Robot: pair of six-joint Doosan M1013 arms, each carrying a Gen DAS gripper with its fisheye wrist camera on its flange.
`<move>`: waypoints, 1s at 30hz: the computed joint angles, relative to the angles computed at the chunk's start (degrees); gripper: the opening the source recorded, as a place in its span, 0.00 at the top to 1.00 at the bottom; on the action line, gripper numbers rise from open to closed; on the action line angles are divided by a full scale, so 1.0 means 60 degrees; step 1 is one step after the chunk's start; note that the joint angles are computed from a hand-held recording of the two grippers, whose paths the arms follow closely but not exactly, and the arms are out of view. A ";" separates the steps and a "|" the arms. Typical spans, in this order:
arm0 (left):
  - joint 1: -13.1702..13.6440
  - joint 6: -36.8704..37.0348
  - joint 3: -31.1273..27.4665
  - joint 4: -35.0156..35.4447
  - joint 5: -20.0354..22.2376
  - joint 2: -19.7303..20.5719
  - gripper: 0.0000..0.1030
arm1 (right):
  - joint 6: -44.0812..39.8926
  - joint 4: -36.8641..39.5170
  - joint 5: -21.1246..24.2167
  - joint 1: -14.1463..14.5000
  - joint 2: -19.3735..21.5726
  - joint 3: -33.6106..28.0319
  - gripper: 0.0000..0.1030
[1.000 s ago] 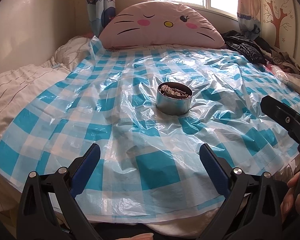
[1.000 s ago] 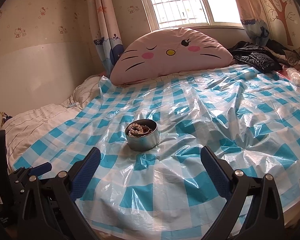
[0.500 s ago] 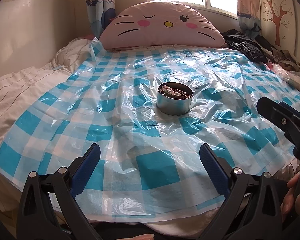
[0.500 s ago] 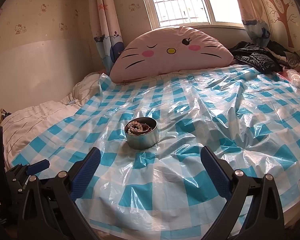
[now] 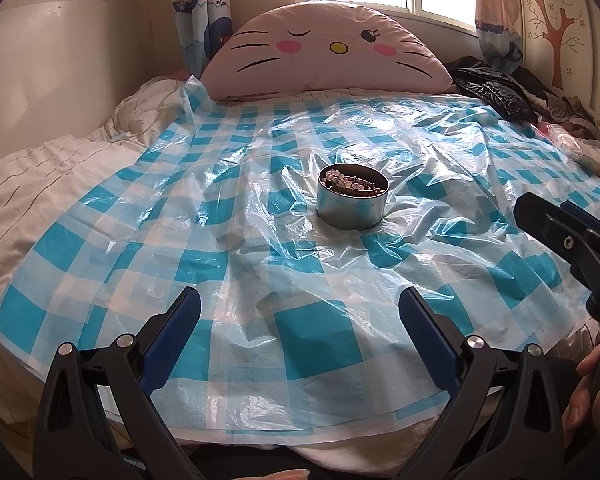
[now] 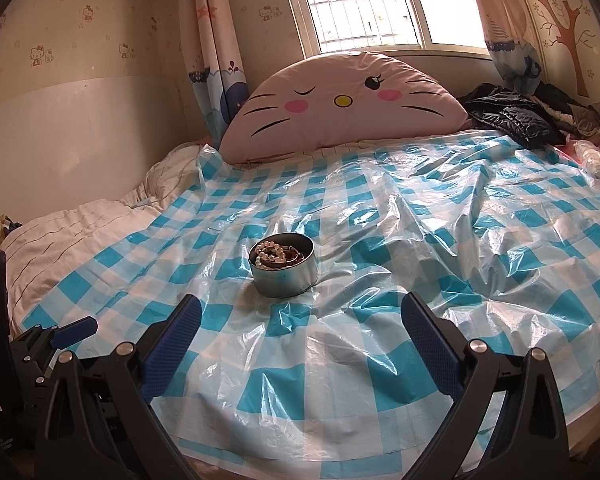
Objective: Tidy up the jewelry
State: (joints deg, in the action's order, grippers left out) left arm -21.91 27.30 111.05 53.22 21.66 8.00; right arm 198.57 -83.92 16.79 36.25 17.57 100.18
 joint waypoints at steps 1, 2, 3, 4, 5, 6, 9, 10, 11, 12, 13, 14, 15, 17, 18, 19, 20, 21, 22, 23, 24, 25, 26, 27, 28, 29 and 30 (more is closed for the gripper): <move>-0.0003 -0.0011 0.0000 0.0012 0.0005 0.0001 0.07 | 0.0007 -0.0008 0.0004 0.0004 0.0004 -0.0006 0.07; -0.0006 -0.0012 0.0000 0.0015 0.0009 0.0001 0.07 | 0.0021 -0.0028 -0.0003 -0.0003 -0.0010 0.0013 0.07; 0.0010 0.0021 -0.0009 0.0003 0.0010 0.0009 0.07 | 0.0020 -0.0028 -0.0005 -0.0005 -0.0007 0.0012 0.07; -0.0011 -0.0016 -0.0002 0.0021 0.0018 0.0002 0.07 | -0.0005 -0.0001 -0.0006 -0.0004 -0.0002 0.0003 0.07; -0.0004 -0.0002 -0.0007 0.0022 0.0024 0.0007 0.07 | -0.0029 0.0023 -0.0011 -0.0006 -0.0004 0.0006 0.07; -0.0003 0.0007 -0.0009 0.0024 0.0027 0.0009 0.07 | -0.0043 0.0038 0.0000 0.0001 0.0002 -0.0005 0.07; 0.0013 0.0047 -0.0012 0.0018 0.0031 0.0012 0.07 | -0.0013 0.0008 0.0003 0.0001 0.0002 -0.0006 0.07; 0.0013 0.0033 -0.0006 0.0028 0.0023 0.0007 0.07 | -0.0039 0.0036 0.0003 0.0003 0.0007 -0.0014 0.07; 0.0035 0.0054 -0.0002 0.0025 0.0008 0.0006 0.07 | -0.0052 0.0048 0.0002 0.0003 0.0009 -0.0018 0.07; 0.0043 0.0064 -0.0003 0.0018 0.0003 0.0007 0.07 | -0.0051 0.0046 0.0001 0.0001 0.0004 -0.0013 0.07; 0.0015 0.0034 -0.0006 0.0029 0.0025 0.0009 0.07 | -0.0063 0.0054 0.0001 0.0002 0.0010 -0.0021 0.07; 0.0000 0.0013 -0.0006 0.0043 0.0033 0.0009 0.07 | -0.0056 0.0047 -0.0004 -0.0003 -0.0001 -0.0007 0.07; 0.0035 0.0057 -0.0005 0.0023 0.0012 0.0010 0.07 | -0.0076 0.0060 -0.0003 -0.0001 0.0006 -0.0017 0.07; -0.0002 0.0014 -0.0008 0.0050 0.0040 0.0011 0.07 | -0.0110 0.0087 -0.0008 -0.0005 0.0001 -0.0012 0.07; 0.0033 0.0072 -0.0010 0.0019 0.0022 0.0013 0.07 | -0.0122 0.0103 0.0001 0.0001 0.0008 -0.0023 0.07; 0.0009 0.0027 -0.0010 0.0048 0.0039 0.0012 0.07 | -0.0127 0.0108 0.0000 0.0000 0.0003 -0.0018 0.07; -0.0005 -0.0004 -0.0009 0.0069 0.0047 0.0012 0.07 | -0.0127 0.0107 0.0000 -0.0001 0.0000 -0.0014 0.07; -0.0005 -0.0004 -0.0009 0.0069 0.0047 0.0012 0.07 | -0.0130 0.0110 0.0003 0.0000 0.0001 -0.0017 0.07; 0.0034 0.0051 -0.0010 0.0027 0.0018 0.0013 0.07 | -0.0140 0.0120 0.0006 0.0002 0.0005 -0.0023 0.07; -0.0003 0.0011 -0.0012 0.0051 0.0043 0.0014 0.07 | -0.0145 0.0123 0.0005 0.0001 0.0002 -0.0019 0.07; 0.0021 0.0043 -0.0016 0.0019 0.0028 0.0018 0.07 | -0.0158 0.0132 0.0006 0.0003 0.0009 -0.0030 0.07; -0.0025 -0.0024 -0.0020 0.0074 0.0066 0.0021 0.07 | -0.0167 0.0137 0.0004 0.0001 0.0006 -0.0027 0.07; -0.0006 -0.0008 -0.0024 0.0059 0.0057 0.0023 0.07 | -0.0172 0.0140 0.0002 -0.0001 0.0003 -0.0023 0.07; -0.0017 -0.0029 -0.0029 0.0080 0.0067 0.0027 0.07 | -0.0182 0.0151 0.0002 -0.0001 0.0003 -0.0025 0.07; -0.0027 -0.0028 -0.0036 0.0080 0.0076 0.0033 0.07 | -0.0195 0.0167 0.0008 0.0005 0.0014 -0.0042 0.07; -0.0048 -0.0030 -0.0045 0.0078 0.0101 0.0040 0.07 | -0.0209 0.0177 0.0010 0.0006 0.0015 -0.0043 0.07; -0.0056 -0.0020 -0.0060 0.0066 0.0145 0.0051 0.07 | -0.0221 0.0183 0.0012 0.0006 0.0011 -0.0040 0.07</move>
